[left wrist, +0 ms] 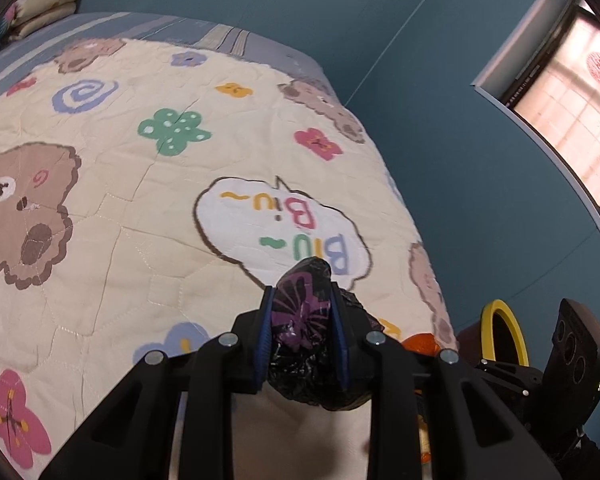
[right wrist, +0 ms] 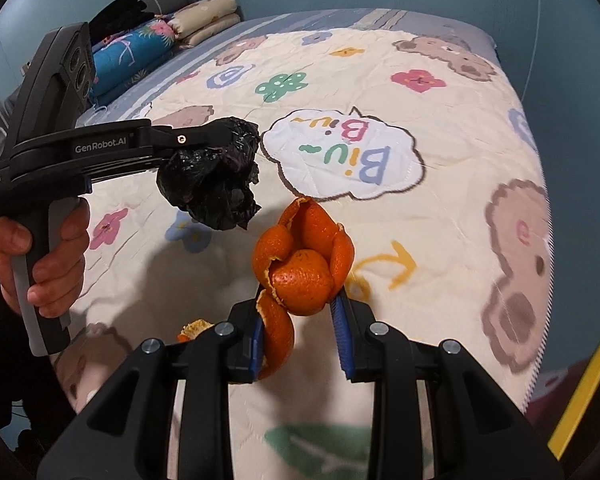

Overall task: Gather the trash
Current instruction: 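Lift and carry the orange peel and black bag over the yellow bin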

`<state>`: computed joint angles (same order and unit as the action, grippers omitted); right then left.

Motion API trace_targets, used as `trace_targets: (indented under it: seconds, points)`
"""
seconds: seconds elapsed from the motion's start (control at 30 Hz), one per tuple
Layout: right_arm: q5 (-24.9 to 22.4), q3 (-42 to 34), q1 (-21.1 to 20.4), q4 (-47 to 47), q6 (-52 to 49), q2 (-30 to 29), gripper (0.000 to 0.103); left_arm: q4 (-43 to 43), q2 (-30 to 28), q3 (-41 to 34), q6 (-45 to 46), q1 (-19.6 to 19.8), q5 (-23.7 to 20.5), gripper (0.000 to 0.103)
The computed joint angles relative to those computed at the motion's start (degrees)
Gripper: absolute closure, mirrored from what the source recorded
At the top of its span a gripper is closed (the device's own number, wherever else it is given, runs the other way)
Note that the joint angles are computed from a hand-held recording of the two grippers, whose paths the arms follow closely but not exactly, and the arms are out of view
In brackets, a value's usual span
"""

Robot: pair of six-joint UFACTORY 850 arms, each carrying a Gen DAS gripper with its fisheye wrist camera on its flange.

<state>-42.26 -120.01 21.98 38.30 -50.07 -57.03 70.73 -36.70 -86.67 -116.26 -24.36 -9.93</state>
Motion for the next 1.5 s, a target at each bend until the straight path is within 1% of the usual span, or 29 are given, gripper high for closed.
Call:
trace_targets:
  seconds: [0.17,0.27,0.43,0.53,0.6,0.73,0.97,1.13,1.3,1.5]
  points:
    - [1.9,7.3,-1.5,3.0,-2.5,5.1,0.075,0.4,1.9,0.6,0.7,-2.2,-2.6,0.079]
    - [2.8,11.1,-2.5,4.5,-3.6,7.9,0.075,-1.3,3.0,0.8,2.4,-3.7,-4.7,0.079]
    - [3.8,16.4,-4.1,6.6,-5.2,12.2,0.075,-0.2,4.7,1.1,1.6,-6.4,-7.6,0.079]
    - [4.3,19.1,-5.1,7.4,-5.6,14.5,0.075,1.9,5.4,0.8,0.0,-8.2,-9.1,0.079]
    - [4.5,19.7,-5.6,7.4,-5.4,15.2,0.075,2.3,5.4,0.1,0.3,-9.2,-10.6,0.079]
    - [4.9,22.2,-6.8,7.8,-5.7,17.5,0.075,1.0,5.3,-1.6,2.6,-10.9,-12.2,0.079]
    - [5.6,25.2,-9.1,9.8,-6.3,20.5,0.075,1.4,4.6,-4.5,4.5,-13.3,-13.7,0.079]
    - [6.2,26.0,-11.0,10.9,-5.9,21.8,0.075,1.6,3.1,-8.0,7.9,-15.0,-14.9,0.079]
    - [7.0,26.6,-12.7,11.7,-6.0,22.7,0.075,-0.7,1.0,-12.1,13.0,-16.1,-15.0,0.079]
    - [7.9,26.2,-15.1,12.6,-6.0,23.0,0.075,-3.5,-2.1,-17.9,19.1,-17.3,-16.1,0.079]
